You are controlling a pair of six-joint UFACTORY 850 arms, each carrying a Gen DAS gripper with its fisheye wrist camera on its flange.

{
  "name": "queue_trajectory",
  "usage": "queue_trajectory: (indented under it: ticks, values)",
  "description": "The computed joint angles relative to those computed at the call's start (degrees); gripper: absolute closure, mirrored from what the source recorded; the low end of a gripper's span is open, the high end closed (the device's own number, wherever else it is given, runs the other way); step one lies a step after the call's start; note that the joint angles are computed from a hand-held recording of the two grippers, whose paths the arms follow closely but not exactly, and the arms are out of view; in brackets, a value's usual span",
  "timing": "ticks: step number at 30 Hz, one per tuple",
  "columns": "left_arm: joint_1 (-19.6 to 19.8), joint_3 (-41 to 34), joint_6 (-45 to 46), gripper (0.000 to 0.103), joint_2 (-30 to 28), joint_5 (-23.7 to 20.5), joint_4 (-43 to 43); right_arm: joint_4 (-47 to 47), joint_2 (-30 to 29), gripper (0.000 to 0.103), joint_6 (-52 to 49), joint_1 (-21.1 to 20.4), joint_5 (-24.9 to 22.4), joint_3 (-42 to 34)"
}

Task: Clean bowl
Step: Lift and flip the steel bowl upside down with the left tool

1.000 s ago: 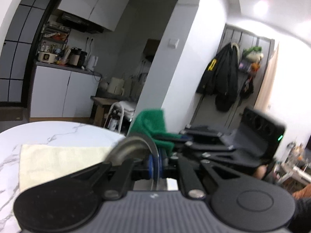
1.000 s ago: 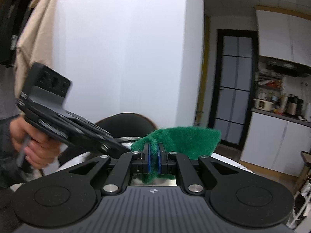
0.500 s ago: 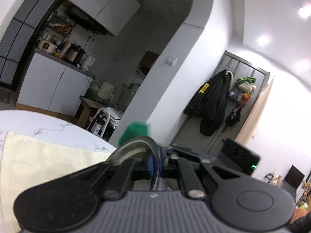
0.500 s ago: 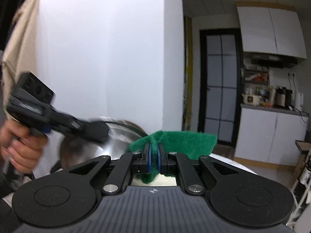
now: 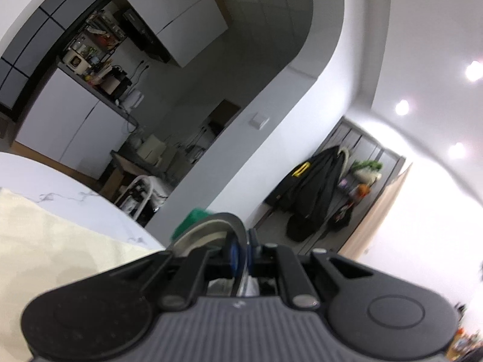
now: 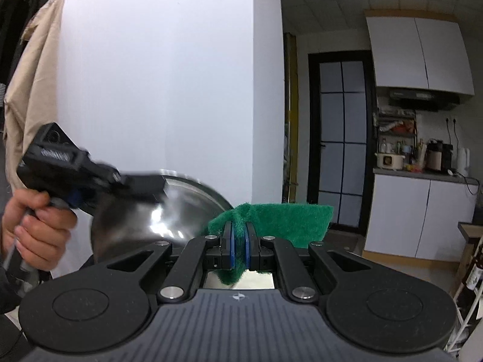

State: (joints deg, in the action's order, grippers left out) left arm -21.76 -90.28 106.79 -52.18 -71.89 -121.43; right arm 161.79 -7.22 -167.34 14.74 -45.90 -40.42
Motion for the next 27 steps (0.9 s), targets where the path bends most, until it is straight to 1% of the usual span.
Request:
queue_trajectory:
  ticks: [3,7,11,15,20,22,24,27]
  values:
    - [0.2,-0.2,-0.4,0.096,-0.8,-4.2,-1.1,0.1,-0.2,0.095,0.0,0.1,0.9,-0.1]
    - [-0.2,-0.2,-0.6,0.095,-1.6,-7.8,-3.3,0.3,-0.2,0.095,-0.1,0.4,1.8,-0.2]
    - [-0.4,-0.5,-3.0,0.095,-2.8,-11.5,-5.7,-3.5,-0.3,0.095,2.5,0.1,1.7,-0.5]
    - [-0.8,-0.6,-4.1,0.095,-3.3,-13.0,-8.3,-4.5,-0.6,0.095,2.2,1.2,3.8,-1.4]
    - [-1.1,-0.6,-5.8,0.095,-3.5,-15.0,-9.9,-7.7,-0.8,0.095,3.3,1.9,5.1,-1.9]
    - [-1.4,-0.8,-6.6,0.096,-3.7,-15.5,-10.7,-11.5,-0.8,0.095,4.9,2.3,5.1,-2.1]
    - [-1.4,-0.9,-7.2,0.096,-3.9,-15.5,-10.9,-13.9,-0.7,0.095,5.5,2.7,5.0,-2.1]
    - [-1.6,-0.5,-6.8,0.096,-3.5,-13.7,-11.0,-17.7,-0.2,0.095,7.0,3.3,3.8,-1.8]
